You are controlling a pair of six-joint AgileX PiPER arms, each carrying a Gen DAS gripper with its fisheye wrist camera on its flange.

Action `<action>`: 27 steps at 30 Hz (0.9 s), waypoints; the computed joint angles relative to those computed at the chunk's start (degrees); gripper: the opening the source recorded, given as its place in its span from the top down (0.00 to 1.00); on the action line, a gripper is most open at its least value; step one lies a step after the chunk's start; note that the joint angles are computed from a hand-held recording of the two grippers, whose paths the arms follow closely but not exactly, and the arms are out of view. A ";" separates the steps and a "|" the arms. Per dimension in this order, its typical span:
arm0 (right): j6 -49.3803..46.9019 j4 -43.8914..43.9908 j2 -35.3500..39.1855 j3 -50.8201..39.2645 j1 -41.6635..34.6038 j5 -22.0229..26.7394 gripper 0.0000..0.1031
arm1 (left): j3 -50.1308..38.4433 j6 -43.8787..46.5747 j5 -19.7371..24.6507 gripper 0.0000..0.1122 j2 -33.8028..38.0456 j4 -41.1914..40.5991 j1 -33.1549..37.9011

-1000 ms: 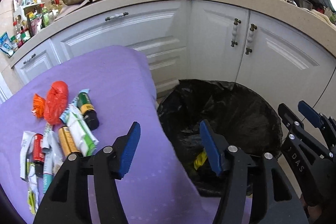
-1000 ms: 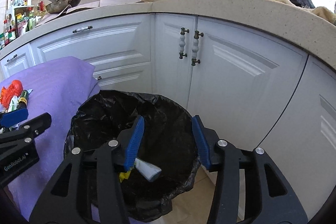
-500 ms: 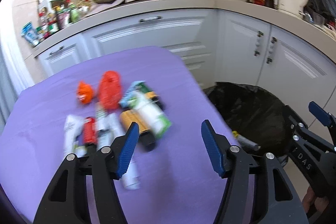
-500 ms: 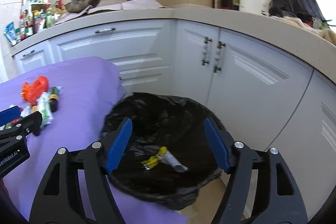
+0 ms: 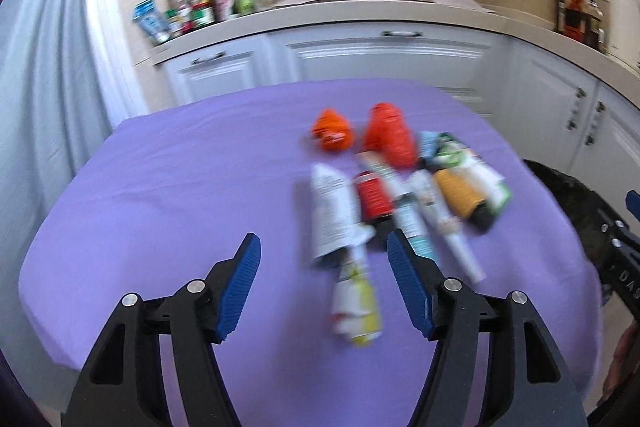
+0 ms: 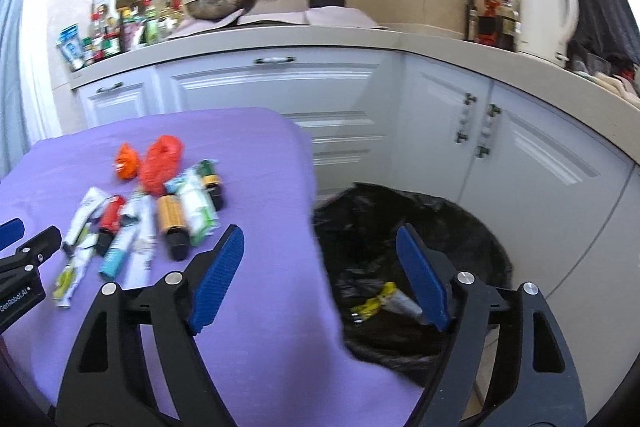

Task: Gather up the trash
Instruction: 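Move the left gripper back over the trash pile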

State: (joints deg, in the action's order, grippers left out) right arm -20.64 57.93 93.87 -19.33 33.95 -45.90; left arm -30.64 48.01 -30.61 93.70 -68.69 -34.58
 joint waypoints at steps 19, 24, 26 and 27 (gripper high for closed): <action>-20.45 13.45 9.25 -16.18 8.74 9.91 0.39 | 6.20 -12.03 2.13 0.41 -0.18 17.78 19.69; -26.13 17.18 11.58 -19.20 8.92 12.56 0.50 | 6.19 -14.59 3.10 0.41 0.46 21.43 22.64; -27.77 18.18 12.32 -20.25 8.30 14.59 0.60 | 6.26 -15.47 3.37 0.41 0.67 22.53 23.31; -28.35 18.58 12.71 -20.73 7.97 15.34 0.64 | 6.26 -15.92 3.54 0.41 0.74 23.00 23.53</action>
State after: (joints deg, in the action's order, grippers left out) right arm -48.99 76.51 106.58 -40.07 41.92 -30.56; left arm -24.37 32.09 -27.07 94.44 -45.69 -11.04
